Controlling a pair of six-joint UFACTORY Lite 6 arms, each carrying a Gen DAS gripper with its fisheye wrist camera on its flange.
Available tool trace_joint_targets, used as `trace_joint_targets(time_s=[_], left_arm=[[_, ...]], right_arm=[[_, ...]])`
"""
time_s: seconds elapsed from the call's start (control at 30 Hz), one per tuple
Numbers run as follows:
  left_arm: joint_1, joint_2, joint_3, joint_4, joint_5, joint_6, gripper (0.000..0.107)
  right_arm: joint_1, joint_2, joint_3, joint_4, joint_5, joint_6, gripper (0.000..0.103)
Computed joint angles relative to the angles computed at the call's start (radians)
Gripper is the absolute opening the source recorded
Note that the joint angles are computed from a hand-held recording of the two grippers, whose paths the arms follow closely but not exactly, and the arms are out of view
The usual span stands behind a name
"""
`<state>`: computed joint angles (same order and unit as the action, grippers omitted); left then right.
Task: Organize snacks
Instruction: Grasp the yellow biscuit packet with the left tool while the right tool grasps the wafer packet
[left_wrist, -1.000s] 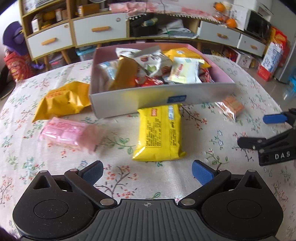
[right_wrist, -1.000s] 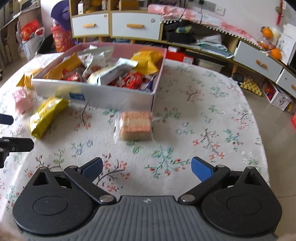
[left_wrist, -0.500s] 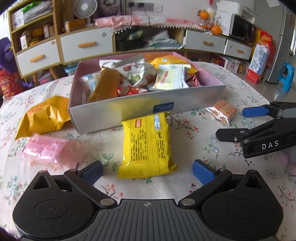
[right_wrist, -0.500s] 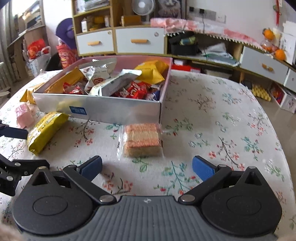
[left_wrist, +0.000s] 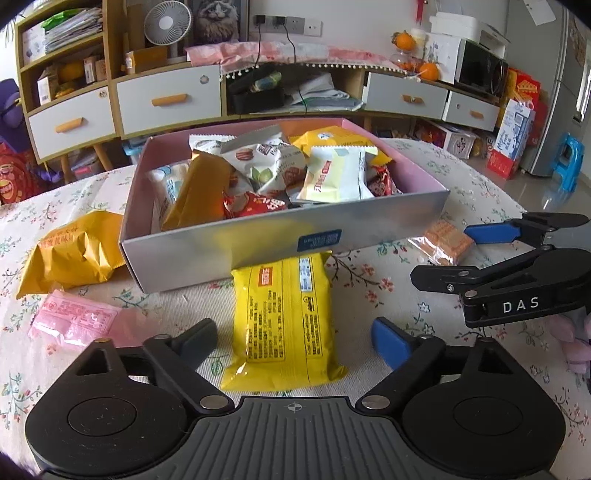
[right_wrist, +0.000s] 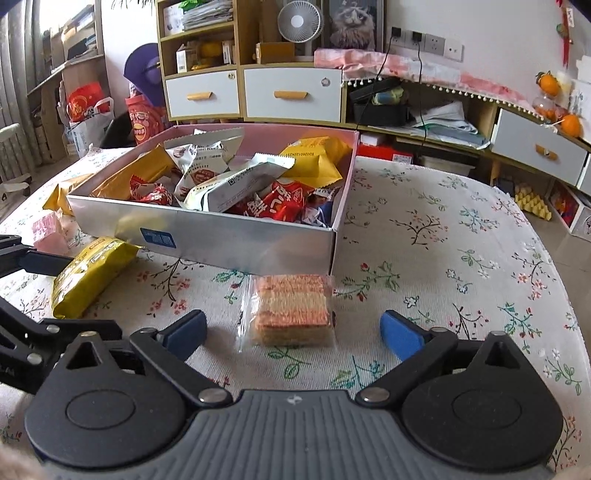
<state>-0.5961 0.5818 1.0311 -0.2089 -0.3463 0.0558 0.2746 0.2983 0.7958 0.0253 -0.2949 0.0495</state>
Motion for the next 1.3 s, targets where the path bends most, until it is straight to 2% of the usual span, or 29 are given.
trace_joint_targets(time_s=[0.13,0.37,0.7,0.8,1.13,1.3], left_arm=[[0.003,-0.005,-0.002,-0.007,-0.006,-0.003,0.073],[0.008,-0.021,-0.008,-0.012,0.004,-0.017,0.050],[0.008,-0.040,-0.006,-0.026,0.046,-0.027,0.047],[0.013,-0.048,-0.002,0.011,0.069,-0.072,0.046],[0.006,-0.104,-0.011,-0.024,0.124,-0.049,0.046],[0.004,-0.140,-0.017,-0.053,0.133,-0.035,0.046]], right_arm=[[0.001,-0.005,0.001,-0.016,-0.004,0.013,0.078],[0.008,-0.009,0.005,-0.017,0.001,0.009,0.059],[0.008,-0.024,0.007,0.002,0.024,-0.011,0.040],[0.004,-0.032,0.005,-0.025,0.037,0.011,0.039],[-0.010,-0.110,-0.036,-0.100,0.062,0.078,0.039],[-0.010,-0.150,-0.045,-0.077,0.070,0.075,0.039]])
